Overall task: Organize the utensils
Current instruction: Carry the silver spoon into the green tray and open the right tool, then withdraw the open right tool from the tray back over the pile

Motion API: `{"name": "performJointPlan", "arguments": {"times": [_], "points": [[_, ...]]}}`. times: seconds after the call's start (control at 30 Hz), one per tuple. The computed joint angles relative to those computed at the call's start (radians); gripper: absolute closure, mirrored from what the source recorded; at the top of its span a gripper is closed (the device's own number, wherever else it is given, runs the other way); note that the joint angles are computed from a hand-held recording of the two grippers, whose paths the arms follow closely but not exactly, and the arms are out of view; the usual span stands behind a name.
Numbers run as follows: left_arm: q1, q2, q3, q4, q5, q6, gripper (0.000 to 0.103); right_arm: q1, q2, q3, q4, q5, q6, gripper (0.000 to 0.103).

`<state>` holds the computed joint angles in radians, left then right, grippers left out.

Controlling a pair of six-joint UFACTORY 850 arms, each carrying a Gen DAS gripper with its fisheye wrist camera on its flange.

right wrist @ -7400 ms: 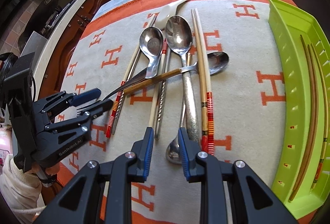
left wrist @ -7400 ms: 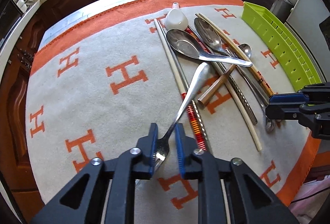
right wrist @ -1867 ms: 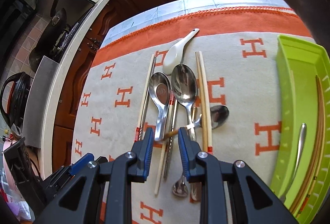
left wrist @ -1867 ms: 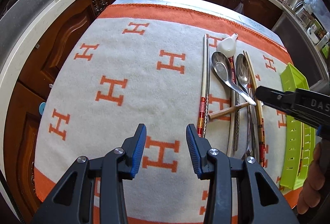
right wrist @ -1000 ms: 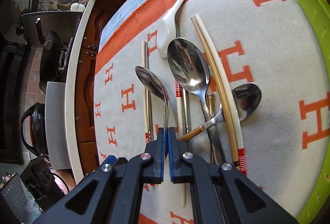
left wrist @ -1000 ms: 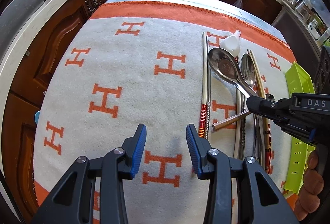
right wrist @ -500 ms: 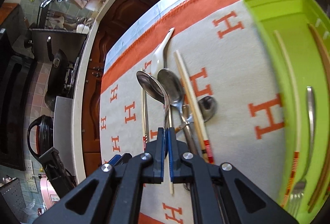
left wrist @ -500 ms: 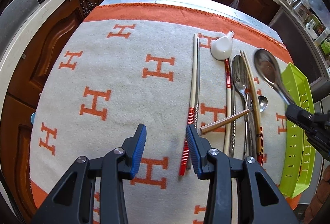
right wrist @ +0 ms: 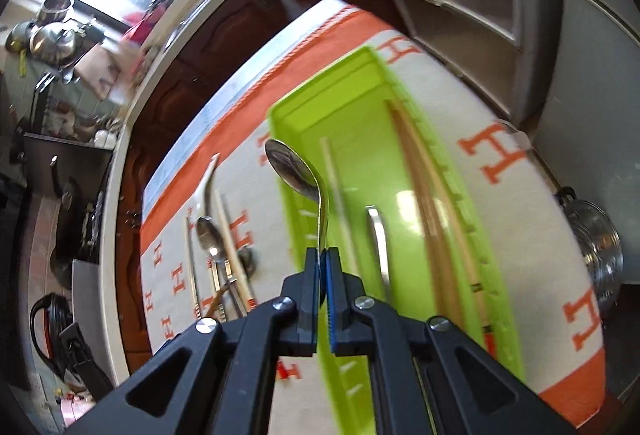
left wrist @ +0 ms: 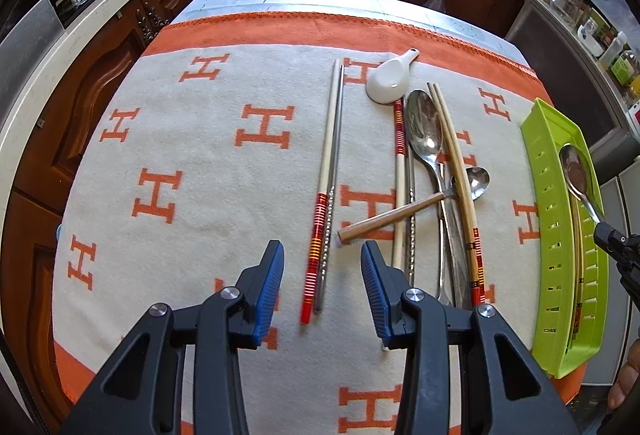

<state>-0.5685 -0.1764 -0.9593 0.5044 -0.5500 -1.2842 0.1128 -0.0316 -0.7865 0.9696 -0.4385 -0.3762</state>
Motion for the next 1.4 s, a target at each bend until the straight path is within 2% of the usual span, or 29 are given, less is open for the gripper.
{"name": "performJointPlan", "arguments": {"times": [0.1, 0.23, 0.37, 0.67, 0.83, 1.07, 1.2, 1.3, 1.4], "points": [[-0.012, 0.0, -0.003, 0.007, -0.009, -0.016, 0.065, -0.012, -0.008, 0.005, -0.04, 0.0, 0.041, 0.1], [-0.022, 0.011, 0.001, 0.021, -0.021, -0.045, 0.065, 0.005, -0.015, -0.012, -0.296, 0.008, 0.282, 0.092], [-0.028, 0.028, 0.015, 0.032, -0.028, -0.072, 0.065, 0.024, 0.001, -0.012, -0.42, 0.014, 0.365, 0.09], [-0.03, 0.066, 0.054, 0.051, -0.029, -0.126, 0.065, 0.123, 0.097, 0.028, -0.684, 0.102, 0.552, 0.088], [-0.018, 0.097, 0.085, 0.047, -0.018, -0.137, 0.065, 0.165, 0.116, 0.028, -0.546, 0.127, 0.396, 0.088], [0.031, 0.111, 0.111, 0.047, 0.018, -0.126, 0.065, 0.236, 0.092, 0.001, -0.236, 0.106, 0.065, 0.088], [0.077, 0.106, 0.13, 0.018, 0.135, -0.045, 0.065, 0.28, 0.048, -0.031, -0.172, 0.094, -0.013, 0.088], [0.11, 0.085, 0.13, -0.059, 0.221, 0.069, 0.065, 0.306, 0.012, -0.057, -0.161, 0.094, -0.028, 0.088], [0.125, 0.052, 0.109, -0.127, 0.245, 0.182, 0.068, 0.321, -0.013, -0.069, -0.156, 0.095, -0.023, 0.088]]}}
